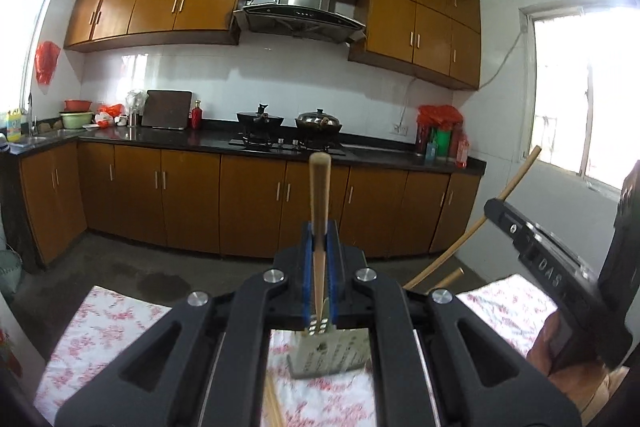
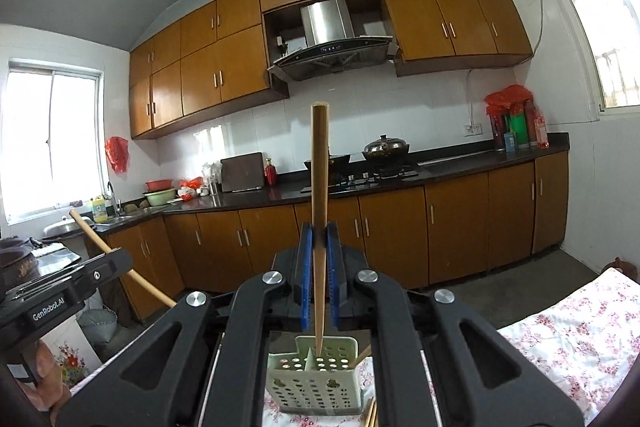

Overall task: Organize utensils
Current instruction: 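Open both grippers to drop the chopsticks into the holder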

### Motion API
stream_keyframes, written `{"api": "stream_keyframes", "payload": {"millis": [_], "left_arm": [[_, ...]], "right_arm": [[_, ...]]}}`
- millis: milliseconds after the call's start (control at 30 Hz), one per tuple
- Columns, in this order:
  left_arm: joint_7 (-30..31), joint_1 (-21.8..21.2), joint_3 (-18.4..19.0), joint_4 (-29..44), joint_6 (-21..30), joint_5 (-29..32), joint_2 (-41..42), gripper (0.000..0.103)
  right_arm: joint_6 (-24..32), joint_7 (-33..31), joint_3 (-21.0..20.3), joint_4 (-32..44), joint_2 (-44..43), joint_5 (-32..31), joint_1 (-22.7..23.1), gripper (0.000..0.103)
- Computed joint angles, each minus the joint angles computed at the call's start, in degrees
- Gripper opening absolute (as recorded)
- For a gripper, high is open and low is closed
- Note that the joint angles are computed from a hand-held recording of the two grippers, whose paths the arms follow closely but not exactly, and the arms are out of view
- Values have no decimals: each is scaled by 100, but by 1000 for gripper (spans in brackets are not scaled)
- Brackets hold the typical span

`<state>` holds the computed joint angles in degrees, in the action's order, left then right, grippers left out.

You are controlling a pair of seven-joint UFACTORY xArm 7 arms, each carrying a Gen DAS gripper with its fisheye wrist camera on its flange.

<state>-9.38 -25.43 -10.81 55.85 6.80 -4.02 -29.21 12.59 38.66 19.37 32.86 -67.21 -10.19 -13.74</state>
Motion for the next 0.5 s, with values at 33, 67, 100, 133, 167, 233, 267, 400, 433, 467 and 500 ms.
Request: {"api": "stream_keyframes", "payload": {"millis": [33, 67, 100, 133, 167, 233, 267, 400, 433, 467, 500], "left_arm": [[-57, 69, -59, 16, -104, 14, 89, 8], [-120, 124, -114, 30, -206, 28, 194, 8], [-152, 120, -119, 42, -257, 27, 287, 8], [-173, 98, -114, 50, -292, 24, 370, 8], [-217, 136, -154, 66, -302, 51, 476, 8], [-215, 110, -138, 72, -291, 90, 626, 8], [-266, 175, -206, 78, -271, 141, 692, 8], [-231, 88, -112, -11, -298, 160, 747, 15], [-214, 57, -73, -40, -312, 145, 723, 20], [-202, 30, -44, -63, -325, 128, 683, 22], [-176, -13, -1, -108, -350, 105, 627, 24]], "right_arm": [[7, 12, 13, -36, 0, 5, 13, 8], [15, 19, 22, -60, 63, 11, 21, 8], [64, 39, 46, -54, 93, 17, 28, 8], [114, 47, 52, -94, 131, 20, 56, 8], [155, 50, 48, -127, 154, 15, 84, 8], [271, 45, 18, -178, 210, 12, 179, 8], [337, 42, 6, -185, 227, 6, 220, 8], [601, 17, -58, -158, 197, -37, 373, 18], [675, 18, -62, -136, 133, -56, 382, 24], [717, 30, -57, -129, 72, -78, 373, 34], [792, 31, -71, -127, -54, -100, 378, 37]]}}
